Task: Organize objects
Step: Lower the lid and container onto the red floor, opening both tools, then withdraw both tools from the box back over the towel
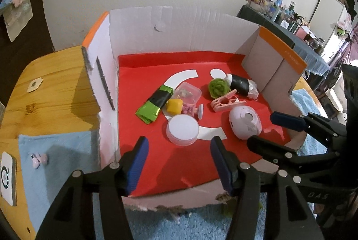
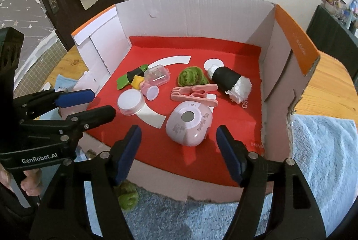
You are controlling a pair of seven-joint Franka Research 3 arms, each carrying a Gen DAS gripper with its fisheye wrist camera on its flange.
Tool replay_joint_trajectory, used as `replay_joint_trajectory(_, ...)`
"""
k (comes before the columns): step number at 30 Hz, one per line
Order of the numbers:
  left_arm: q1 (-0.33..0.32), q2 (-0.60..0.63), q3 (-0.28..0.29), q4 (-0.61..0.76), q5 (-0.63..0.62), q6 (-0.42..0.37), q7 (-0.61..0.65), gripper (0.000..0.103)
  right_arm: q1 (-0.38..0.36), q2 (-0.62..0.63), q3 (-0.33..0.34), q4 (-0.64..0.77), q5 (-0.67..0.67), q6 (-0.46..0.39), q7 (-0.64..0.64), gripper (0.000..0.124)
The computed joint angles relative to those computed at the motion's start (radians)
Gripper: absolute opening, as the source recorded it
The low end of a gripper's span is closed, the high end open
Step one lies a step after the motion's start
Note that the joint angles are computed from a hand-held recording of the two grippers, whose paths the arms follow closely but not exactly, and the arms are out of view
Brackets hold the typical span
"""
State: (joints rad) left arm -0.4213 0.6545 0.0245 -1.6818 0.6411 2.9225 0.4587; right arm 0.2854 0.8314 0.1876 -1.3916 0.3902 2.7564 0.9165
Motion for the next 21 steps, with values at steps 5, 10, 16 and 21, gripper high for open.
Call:
replay_joint_trajectory(5, -0.031, -0.023, 0.035, -0.033, 0.035, 0.024, -0.055, 0.069, -0.015, -0.036, 0.019, -0.058, 0.019, 0.035, -0.030, 0.076)
replay_joint_trajectory(10, -0.056, -0.043, 0.060, -0.057, 0.078, 0.032, -0.109, 0.076, -0.027, -0.069, 0.035, -0.112, 0.040, 0.073, -0.055, 0.080)
replay_joint_trajectory(16, -0.083, -0.068, 0.085, -0.078, 0.151, 0.028, -0.190, 0.083, -0.058, -0.123, 0.073, -0.197, 0.083, 0.128, -0.109, 0.086)
replay_joint_trajectory(21, -0.093, -0.093, 0.087, -0.101, 0.224, 0.022, -0.253, 0.088, -0.095, -0.168, 0.120, -0.266, 0.137, 0.173, -0.171, 0.089)
